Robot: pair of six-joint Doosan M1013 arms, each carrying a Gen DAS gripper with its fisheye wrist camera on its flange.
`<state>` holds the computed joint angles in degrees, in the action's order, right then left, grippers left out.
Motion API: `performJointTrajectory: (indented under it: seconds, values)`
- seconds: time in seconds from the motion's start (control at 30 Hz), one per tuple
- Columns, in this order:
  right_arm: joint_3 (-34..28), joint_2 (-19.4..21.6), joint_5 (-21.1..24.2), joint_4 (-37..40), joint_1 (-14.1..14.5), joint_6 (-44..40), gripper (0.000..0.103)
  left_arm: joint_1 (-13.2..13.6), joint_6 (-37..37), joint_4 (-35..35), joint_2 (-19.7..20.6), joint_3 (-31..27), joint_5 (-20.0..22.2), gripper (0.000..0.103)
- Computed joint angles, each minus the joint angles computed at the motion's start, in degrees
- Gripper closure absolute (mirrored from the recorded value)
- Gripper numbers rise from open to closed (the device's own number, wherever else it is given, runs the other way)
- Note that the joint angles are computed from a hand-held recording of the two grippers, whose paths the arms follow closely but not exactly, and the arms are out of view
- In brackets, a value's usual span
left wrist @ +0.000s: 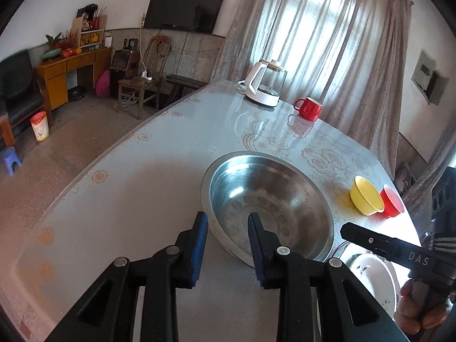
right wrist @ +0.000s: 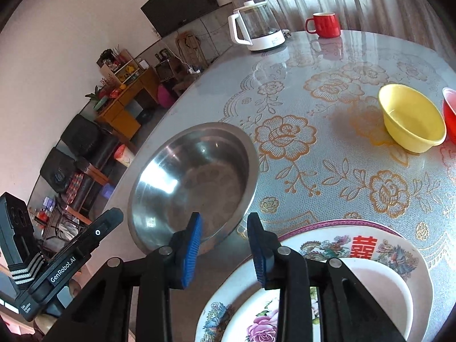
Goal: Organize plates and bowls
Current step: 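Lift the steel basin with both tools and set it down beside the plate stack, then open both tools, move them to the yellow bowl and grasp its rim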
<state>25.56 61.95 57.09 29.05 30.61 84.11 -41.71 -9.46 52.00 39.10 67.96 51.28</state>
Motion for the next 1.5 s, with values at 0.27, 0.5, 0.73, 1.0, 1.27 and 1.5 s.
performJointTrajectory:
  seconds: [0.27, 0.5, 0.73, 1.0, 1.27, 1.5]
  values:
    - [12.10, -6.61, -9.78, 0.60, -0.99, -2.36, 0.068, -0.76, 6.75, 0.87, 1.69, -3.58, 0.78, 0.071]
    - [22.45, -11.96, -16.38, 1.30, -3.16, -1.37, 0.067, -1.04, 13.78, -1.67, 3.59, -7.45, 0.73, 0.069]
    - [32.36, -17.28, -23.42, -3.51, -5.84, 6.60, 0.066, -1.14, 21.30, -5.17, 6.16, -12.52, 1.16, 0.064]
    - [39.38, -20.59, -29.56, -14.35, -8.18, 21.76, 0.066, -1.34, 30.51, -8.82, 9.73, -19.73, 2.44, 0.061]
    - [39.59, -19.80, -29.20, -16.77, -8.73, 25.58, 0.066, -0.62, 42.18, -16.01, 15.42, -31.06, 6.20, 0.061]
    - [37.85, -18.08, -27.80, -14.96, -9.05, 25.23, 0.066, 0.39, 50.32, -22.92, 21.74, -43.68, 10.35, 0.061]
